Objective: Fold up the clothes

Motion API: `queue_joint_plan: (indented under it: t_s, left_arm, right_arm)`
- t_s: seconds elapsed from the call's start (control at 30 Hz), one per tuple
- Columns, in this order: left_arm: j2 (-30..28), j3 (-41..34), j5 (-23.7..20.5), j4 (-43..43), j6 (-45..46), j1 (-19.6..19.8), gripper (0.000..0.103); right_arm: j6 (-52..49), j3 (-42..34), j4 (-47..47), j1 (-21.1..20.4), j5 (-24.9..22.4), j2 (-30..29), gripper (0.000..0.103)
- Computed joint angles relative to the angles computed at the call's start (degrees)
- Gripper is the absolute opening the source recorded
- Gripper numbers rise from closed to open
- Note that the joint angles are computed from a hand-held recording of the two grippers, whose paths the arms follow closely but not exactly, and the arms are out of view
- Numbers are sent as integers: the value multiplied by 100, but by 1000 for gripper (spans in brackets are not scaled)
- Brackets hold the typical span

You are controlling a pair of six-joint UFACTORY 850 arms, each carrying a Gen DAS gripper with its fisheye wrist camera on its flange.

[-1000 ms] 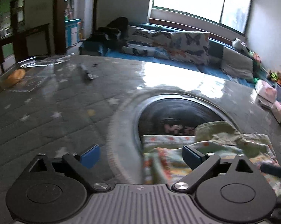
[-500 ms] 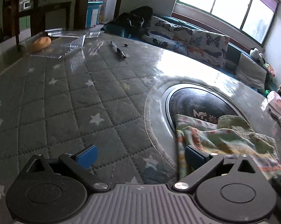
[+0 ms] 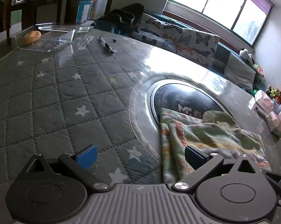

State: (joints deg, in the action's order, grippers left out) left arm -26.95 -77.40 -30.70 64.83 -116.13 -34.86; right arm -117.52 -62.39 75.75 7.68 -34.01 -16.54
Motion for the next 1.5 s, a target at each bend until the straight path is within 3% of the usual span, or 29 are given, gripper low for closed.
queue_joint_plan:
  t_s: [0.1,0.23,0.47,0.57,0.67,1.0,1.2,1.37,1.43,1.5]
  left_arm:
    - [-36,-42,25,-84,46,3,101]
    - [-28,-63,50,-35,15,6,101]
    - [-12,-55,420,-78,-76,80,101]
    - [-22,-40,625,-152,-134,109,101]
    - [-29,-24,846,-185,-300,141,101]
    - [-165,-211,1505,-255,-750,254,98]
    - [-274,-332,1790,-207,-954,282,78]
    - [-377,-408,1906,-674,-628,326,26]
    - [-400,-413,1919,-786,-523,340,16]
    - [-396,-396,1903,-743,-540,336,14]
  right_arm:
    - [142,-2,-217,-42,12,-75,43]
    - [-381,119,115,37,140,26,43]
    - [-1031,121,378,279,383,-54,43]
    - [-940,98,473,264,389,-77,31]
    - [-781,58,588,151,158,-90,19]
    - [-248,-89,776,-204,-474,-34,16]
    - [-114,-75,677,-433,-818,46,16]
    - [53,-81,572,-504,-962,-10,16]
    - [129,-94,579,-583,-1024,-22,17]
    - [130,-77,625,-686,-1046,4,22]
